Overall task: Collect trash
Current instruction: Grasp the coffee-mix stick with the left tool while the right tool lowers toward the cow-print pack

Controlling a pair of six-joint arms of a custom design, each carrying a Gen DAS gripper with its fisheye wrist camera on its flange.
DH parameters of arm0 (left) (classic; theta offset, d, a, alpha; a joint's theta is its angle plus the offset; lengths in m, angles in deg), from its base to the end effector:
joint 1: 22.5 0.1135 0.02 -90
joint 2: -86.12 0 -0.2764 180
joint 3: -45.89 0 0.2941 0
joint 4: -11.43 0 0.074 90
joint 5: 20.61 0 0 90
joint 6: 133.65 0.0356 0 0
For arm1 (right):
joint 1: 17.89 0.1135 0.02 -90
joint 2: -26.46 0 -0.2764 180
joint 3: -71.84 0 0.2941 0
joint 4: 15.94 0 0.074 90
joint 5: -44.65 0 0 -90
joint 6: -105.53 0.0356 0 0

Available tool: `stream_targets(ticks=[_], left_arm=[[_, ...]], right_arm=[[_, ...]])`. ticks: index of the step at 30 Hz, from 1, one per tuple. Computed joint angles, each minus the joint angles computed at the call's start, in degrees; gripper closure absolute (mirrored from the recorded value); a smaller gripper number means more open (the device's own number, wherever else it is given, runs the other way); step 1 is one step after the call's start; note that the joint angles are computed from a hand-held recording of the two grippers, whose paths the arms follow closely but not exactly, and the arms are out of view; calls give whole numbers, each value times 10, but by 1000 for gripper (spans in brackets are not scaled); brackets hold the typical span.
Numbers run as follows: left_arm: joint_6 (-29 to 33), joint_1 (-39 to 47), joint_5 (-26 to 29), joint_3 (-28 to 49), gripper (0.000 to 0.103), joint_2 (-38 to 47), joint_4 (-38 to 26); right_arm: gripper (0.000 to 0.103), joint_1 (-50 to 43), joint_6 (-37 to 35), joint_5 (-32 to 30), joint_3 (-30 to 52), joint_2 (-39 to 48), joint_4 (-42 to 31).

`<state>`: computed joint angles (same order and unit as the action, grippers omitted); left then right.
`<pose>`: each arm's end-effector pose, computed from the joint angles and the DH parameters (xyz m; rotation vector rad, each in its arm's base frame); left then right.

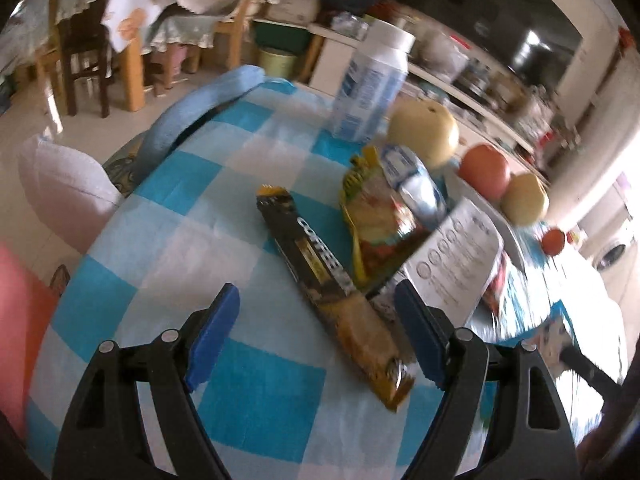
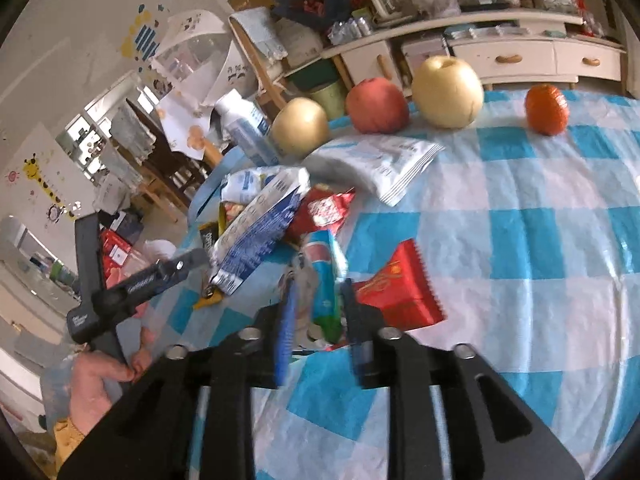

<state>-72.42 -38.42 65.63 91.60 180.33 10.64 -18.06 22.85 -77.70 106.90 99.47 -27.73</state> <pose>0.2955 -0.0819 0.0859 -0.3034 2.4283 -0.2709 0.2385 0.0183 0.1176 -0.0969 2.3890 0.7426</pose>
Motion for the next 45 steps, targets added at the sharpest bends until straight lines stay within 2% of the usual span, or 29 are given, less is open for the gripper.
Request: stream_targets(ticks=[4, 6, 9, 15, 18, 22, 28, 30, 33, 35, 36, 37, 38, 41, 45], left_arm=[[-30, -1, -23, 9, 22, 18, 17], [-35, -2, -33, 16, 22, 26, 21], [-34, -16, -54, 21, 22, 29, 18], [-5, -41, -90, 31, 23, 30, 3], [7, -45, -94, 29, 29, 19, -9], [31, -48, -131, 48, 29, 32, -72], [38, -49, -98, 39, 29, 25, -57], [34, -59, -113, 46, 29, 39, -59], [38, -76, -145, 60, 30, 51, -77], [38, -78, -154, 58, 44, 48, -78], [43, -77, -152, 53, 57, 43, -74], [45, -78, -155, 50, 64, 39, -75], [47, -76, -153, 47, 67, 35, -74], [47, -69, -135, 39, 77, 24, -70], [48, -48, -87, 19, 85, 4, -55]], right_arm=[[51, 40, -10, 35, 4, 4, 0], [40, 59, -14, 51, 3, 6, 5], [32, 95, -25, 90, -3, -4, 12], [32, 140, -36, 121, -1, 0, 15], [32, 146, -36, 124, 2, 4, 17], [32, 136, -36, 129, 4, 14, 20], [31, 128, -26, 123, 5, 18, 26], [26, 134, -25, 129, 5, 22, 30], [26, 143, -23, 139, 7, 31, 39], [26, 141, -18, 133, 10, 41, 49], [26, 141, -17, 130, 11, 45, 52], [26, 142, -16, 129, 12, 49, 55], [30, 146, -16, 135, 14, 54, 57], [61, 168, -14, 178, 17, 57, 54], [74, 191, -18, 210, 7, 28, 51]])
